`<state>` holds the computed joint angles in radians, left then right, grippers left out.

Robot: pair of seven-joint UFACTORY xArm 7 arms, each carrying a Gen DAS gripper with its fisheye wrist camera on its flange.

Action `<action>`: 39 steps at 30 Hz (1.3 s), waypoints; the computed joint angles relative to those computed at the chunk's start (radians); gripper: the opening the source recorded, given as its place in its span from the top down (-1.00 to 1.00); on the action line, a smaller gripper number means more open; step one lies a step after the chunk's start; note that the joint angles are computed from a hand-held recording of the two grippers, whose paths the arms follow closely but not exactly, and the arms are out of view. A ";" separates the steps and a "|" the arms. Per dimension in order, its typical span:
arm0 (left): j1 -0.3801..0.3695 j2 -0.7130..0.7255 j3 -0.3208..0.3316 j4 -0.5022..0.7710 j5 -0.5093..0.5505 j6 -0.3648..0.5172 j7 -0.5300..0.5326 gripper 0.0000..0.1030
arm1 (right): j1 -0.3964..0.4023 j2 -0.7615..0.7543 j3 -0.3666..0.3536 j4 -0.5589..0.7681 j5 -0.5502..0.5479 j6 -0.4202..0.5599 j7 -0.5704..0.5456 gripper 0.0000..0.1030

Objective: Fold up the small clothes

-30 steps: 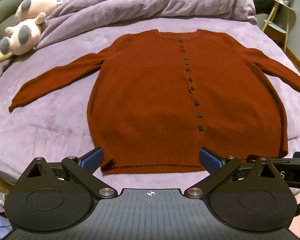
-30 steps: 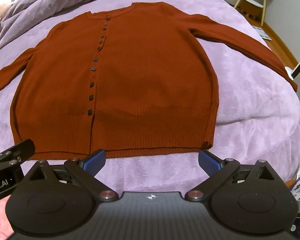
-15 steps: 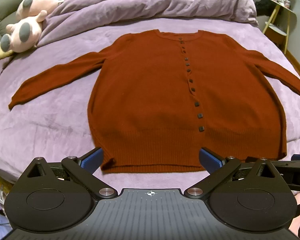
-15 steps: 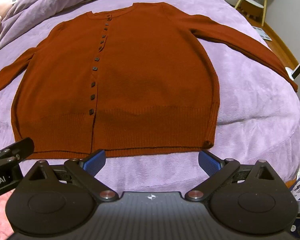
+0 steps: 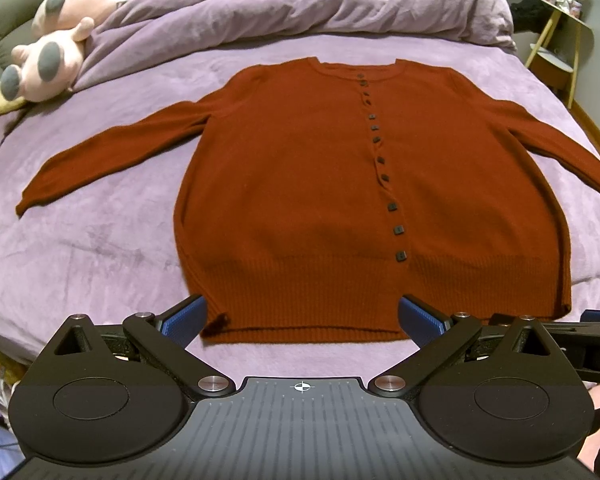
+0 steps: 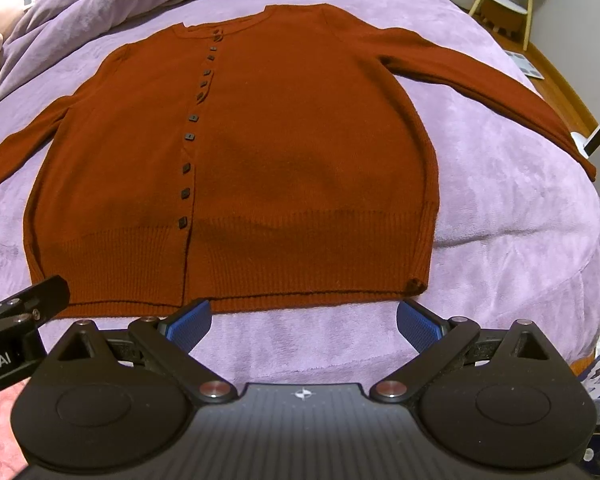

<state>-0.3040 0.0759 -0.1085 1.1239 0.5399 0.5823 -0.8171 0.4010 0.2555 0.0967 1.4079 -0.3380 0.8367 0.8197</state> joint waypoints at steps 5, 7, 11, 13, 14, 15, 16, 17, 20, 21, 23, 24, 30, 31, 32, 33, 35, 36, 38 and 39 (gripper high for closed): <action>-0.001 -0.001 -0.001 0.000 -0.002 0.003 -0.002 -1.00 | -0.001 0.000 0.000 0.002 0.004 0.002 0.001 -0.92; -0.001 -0.003 -0.001 -0.003 -0.004 0.001 -0.003 -1.00 | -0.001 0.000 0.000 0.001 0.003 0.000 0.000 -0.92; -0.001 -0.006 -0.003 -0.005 -0.004 0.003 -0.003 -1.00 | -0.002 -0.006 0.000 -0.007 0.005 -0.006 -0.003 -0.92; 0.000 -0.004 -0.002 -0.003 -0.007 0.003 0.000 -1.00 | -0.002 -0.007 0.000 -0.008 0.005 -0.007 -0.001 -0.92; 0.000 -0.004 -0.002 -0.003 -0.006 0.003 -0.002 -1.00 | -0.003 -0.007 0.001 -0.008 0.005 -0.008 0.000 -0.92; 0.000 -0.004 -0.002 -0.003 -0.006 0.003 -0.002 -1.00 | -0.003 -0.008 0.001 -0.008 0.006 -0.008 -0.001 -0.92; 0.000 -0.003 -0.002 -0.004 -0.006 0.002 -0.003 -1.00 | -0.003 -0.007 0.001 -0.008 0.006 -0.009 -0.001 -0.92; 0.000 -0.004 -0.002 -0.004 -0.008 0.003 -0.003 -1.00 | -0.003 -0.008 0.001 -0.008 0.006 -0.010 -0.002 -0.92; 0.000 -0.010 -0.003 -0.010 -0.014 0.002 -0.004 -1.00 | -0.003 -0.007 0.002 -0.008 0.007 -0.009 -0.004 -0.92; 0.001 -0.011 -0.004 -0.011 -0.017 0.002 -0.004 -1.00 | -0.003 -0.007 0.002 -0.007 0.007 -0.010 -0.005 -0.92; 0.002 -0.012 -0.005 -0.010 -0.019 0.005 -0.003 -1.00 | -0.002 -0.006 0.002 -0.006 0.006 -0.009 -0.006 -0.92; 0.003 -0.012 -0.005 -0.009 -0.021 0.005 0.000 -1.00 | -0.002 -0.007 0.002 -0.006 0.005 -0.009 -0.005 -0.92; 0.003 -0.011 -0.006 -0.008 -0.023 0.005 0.002 -1.00 | -0.003 -0.007 0.001 -0.006 0.006 -0.010 -0.003 -0.92; 0.004 -0.011 -0.006 -0.006 -0.027 0.008 0.005 -1.00 | -0.003 -0.007 0.001 -0.006 0.007 -0.009 -0.003 -0.92; 0.004 -0.011 -0.005 -0.006 -0.029 0.007 0.006 -1.00 | -0.003 -0.006 0.002 -0.006 0.008 -0.010 -0.002 -0.92; 0.005 -0.012 -0.005 -0.007 -0.031 0.007 0.007 -1.00 | -0.003 -0.007 0.002 -0.007 0.009 -0.012 -0.003 -0.92; 0.005 -0.009 -0.005 -0.002 -0.037 0.011 0.011 -1.00 | -0.003 -0.008 0.002 -0.008 0.009 -0.013 -0.005 -0.92; 0.005 -0.009 -0.005 -0.001 -0.038 0.012 0.012 -1.00 | -0.004 -0.009 0.002 -0.009 0.009 -0.014 -0.005 -0.92; 0.005 -0.009 -0.005 0.000 -0.041 0.015 0.012 -1.00 | -0.004 -0.006 0.002 -0.006 0.011 -0.013 -0.008 -0.92; 0.005 -0.008 -0.005 0.002 -0.043 0.016 0.014 -1.00 | -0.005 -0.006 0.002 -0.006 0.012 -0.013 -0.009 -0.92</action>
